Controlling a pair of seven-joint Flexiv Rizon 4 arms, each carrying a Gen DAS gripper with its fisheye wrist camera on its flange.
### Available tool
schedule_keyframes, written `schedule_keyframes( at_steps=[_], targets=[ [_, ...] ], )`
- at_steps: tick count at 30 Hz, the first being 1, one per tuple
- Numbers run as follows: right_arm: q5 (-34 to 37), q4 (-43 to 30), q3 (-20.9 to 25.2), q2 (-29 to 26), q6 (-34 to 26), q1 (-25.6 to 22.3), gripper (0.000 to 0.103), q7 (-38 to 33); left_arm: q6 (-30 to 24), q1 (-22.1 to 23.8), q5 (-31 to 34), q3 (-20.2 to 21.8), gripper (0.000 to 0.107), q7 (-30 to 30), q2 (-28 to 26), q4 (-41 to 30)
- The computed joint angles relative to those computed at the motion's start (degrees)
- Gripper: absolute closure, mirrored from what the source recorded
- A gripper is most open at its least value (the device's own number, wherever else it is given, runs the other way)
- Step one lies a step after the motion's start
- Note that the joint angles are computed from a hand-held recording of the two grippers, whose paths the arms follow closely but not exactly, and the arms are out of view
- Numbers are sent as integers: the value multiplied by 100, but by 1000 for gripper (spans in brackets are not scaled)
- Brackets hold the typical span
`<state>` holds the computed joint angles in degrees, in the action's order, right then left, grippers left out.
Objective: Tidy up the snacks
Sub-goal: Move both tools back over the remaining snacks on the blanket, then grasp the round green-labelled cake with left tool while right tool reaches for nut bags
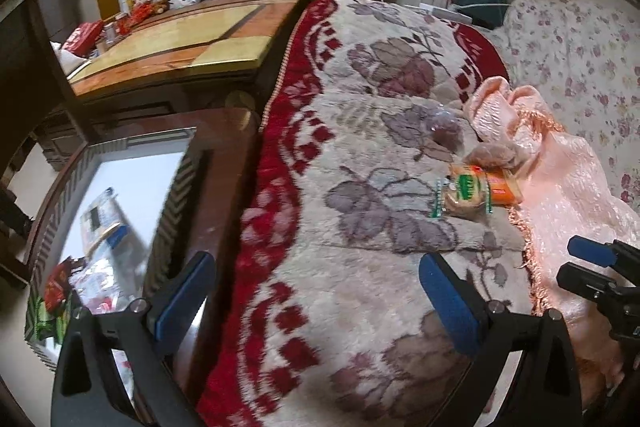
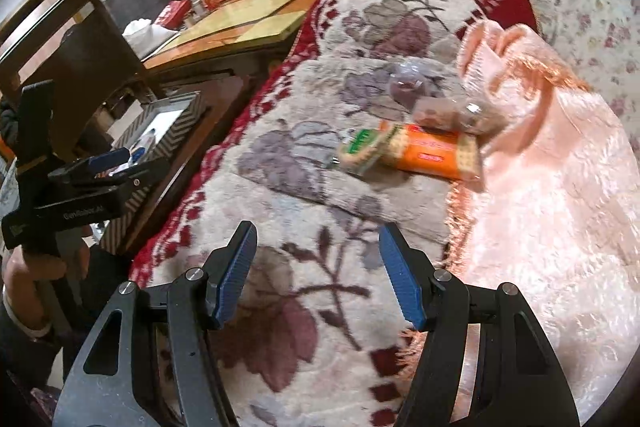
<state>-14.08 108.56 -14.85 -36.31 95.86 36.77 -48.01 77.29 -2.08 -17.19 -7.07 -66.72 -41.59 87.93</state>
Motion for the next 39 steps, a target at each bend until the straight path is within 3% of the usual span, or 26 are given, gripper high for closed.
schedule_keyframes(
  at_steps=[6, 11, 21, 28, 29, 32, 35, 39],
  targets=[
    [143, 46, 3, -34, 7, -126, 39, 140, -424, -175, 58, 9, 4, 6, -196, -409],
    [172, 39, 124, -73, 16, -266, 39, 164, -1125, -259, -48, -135, 4, 85, -495, -1014],
    [252, -67, 546, -170, -62, -703, 39, 230, -3211, -644, -61, -9, 4, -152, -1695, -3298],
    [221, -151, 660, -230, -142, -851, 39, 314, -4250, -807, -93, 4, 4, -572, -2677, -5009],
    [223, -168, 695, -243, -144, -889, 39, 326, -4348, -810, -127, -23, 7, -613, -2805, -5213],
    [254, -281, 962, -307, -152, -1158, 39, 340, -4646, -839, -95, 17, 43, -638, -3070, -5683],
    [365, -443, 1059, -396, -182, -1308, 39, 497, -4429, -806, -49, -32, 48, -472, -2955, -5417],
    [375, -688, 750, -526, -262, -1194, 39, 742, -4215, -723, -95, -79, 50, -413, -2786, -5088]
  ],
)
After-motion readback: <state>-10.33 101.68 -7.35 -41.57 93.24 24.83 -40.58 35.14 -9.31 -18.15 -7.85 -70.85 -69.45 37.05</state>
